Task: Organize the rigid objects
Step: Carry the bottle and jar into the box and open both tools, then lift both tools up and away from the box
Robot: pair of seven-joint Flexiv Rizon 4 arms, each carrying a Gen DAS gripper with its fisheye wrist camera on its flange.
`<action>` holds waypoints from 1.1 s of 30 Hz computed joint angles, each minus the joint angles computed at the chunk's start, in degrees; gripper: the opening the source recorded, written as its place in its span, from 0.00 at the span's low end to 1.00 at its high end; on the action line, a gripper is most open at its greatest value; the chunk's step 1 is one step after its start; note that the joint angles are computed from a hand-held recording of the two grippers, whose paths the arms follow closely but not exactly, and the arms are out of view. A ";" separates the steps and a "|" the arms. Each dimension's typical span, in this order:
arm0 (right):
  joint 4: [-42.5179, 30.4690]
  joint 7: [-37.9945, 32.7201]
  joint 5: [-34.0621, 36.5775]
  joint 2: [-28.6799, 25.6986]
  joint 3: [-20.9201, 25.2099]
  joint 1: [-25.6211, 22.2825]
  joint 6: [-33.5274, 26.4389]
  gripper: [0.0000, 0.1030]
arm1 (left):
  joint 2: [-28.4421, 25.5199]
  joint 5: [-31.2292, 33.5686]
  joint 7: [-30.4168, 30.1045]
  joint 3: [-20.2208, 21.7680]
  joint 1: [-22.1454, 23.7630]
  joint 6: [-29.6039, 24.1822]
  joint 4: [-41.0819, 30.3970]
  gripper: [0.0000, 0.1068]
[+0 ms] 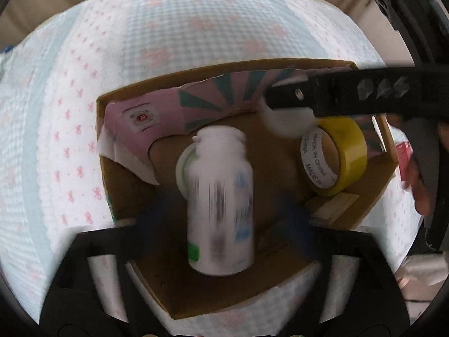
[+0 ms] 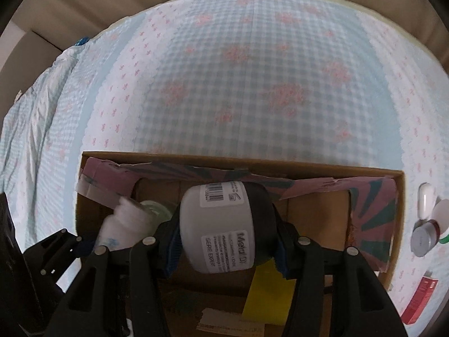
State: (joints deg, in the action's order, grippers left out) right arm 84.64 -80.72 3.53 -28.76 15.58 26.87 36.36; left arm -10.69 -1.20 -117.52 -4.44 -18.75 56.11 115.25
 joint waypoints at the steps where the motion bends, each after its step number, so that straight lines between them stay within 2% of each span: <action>1: 0.09 0.30 0.35 0.03 0.00 -0.04 0.98 0.82 | 0.25 -0.15 0.41 -0.17 -0.06 1.20 0.44 0.96; 2: 0.28 0.41 0.55 0.12 0.00 -0.13 1.82 1.00 | 0.45 0.26 0.29 -0.14 -0.23 1.02 0.39 0.96; 4: 1.23 0.51 1.25 0.78 0.17 -0.51 4.19 1.00 | 0.74 0.90 -0.33 -0.01 -0.42 -0.31 0.10 0.96; 7: 1.71 1.18 1.76 1.46 0.29 -0.88 4.30 1.00 | 2.02 1.27 -2.07 0.14 -0.59 -1.02 1.09 0.96; 10: 3.50 1.87 0.73 2.75 -0.06 -0.66 5.69 1.00 | 3.37 -0.04 -2.24 -0.19 -0.39 -0.06 2.75 0.96; 17: 6.25 3.25 -0.50 5.24 -0.08 -0.52 8.29 1.00 | 5.81 2.73 -5.66 -0.54 -0.81 -1.38 3.16 0.96; 21: 8.21 3.75 -1.16 7.62 0.07 -0.52 9.73 1.00 | 9.18 4.11 -7.93 -0.83 -1.04 -2.05 5.09 0.96; 27: 10.69 5.19 -1.06 13.01 0.46 -0.76 8.16 1.00 | 15.02 7.34 -13.38 -2.74 -0.84 -9.31 2.95 0.96; 33: 13.32 6.59 -1.27 22.40 0.49 -1.05 3.73 1.00 | 20.18 9.26 -17.25 -5.02 -0.16 -18.97 -2.58 0.96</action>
State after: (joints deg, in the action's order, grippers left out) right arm 97.96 -74.13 2.26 -6.37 16.07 25.82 40.09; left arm 9.49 8.06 -134.77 -9.46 -18.91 37.14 112.67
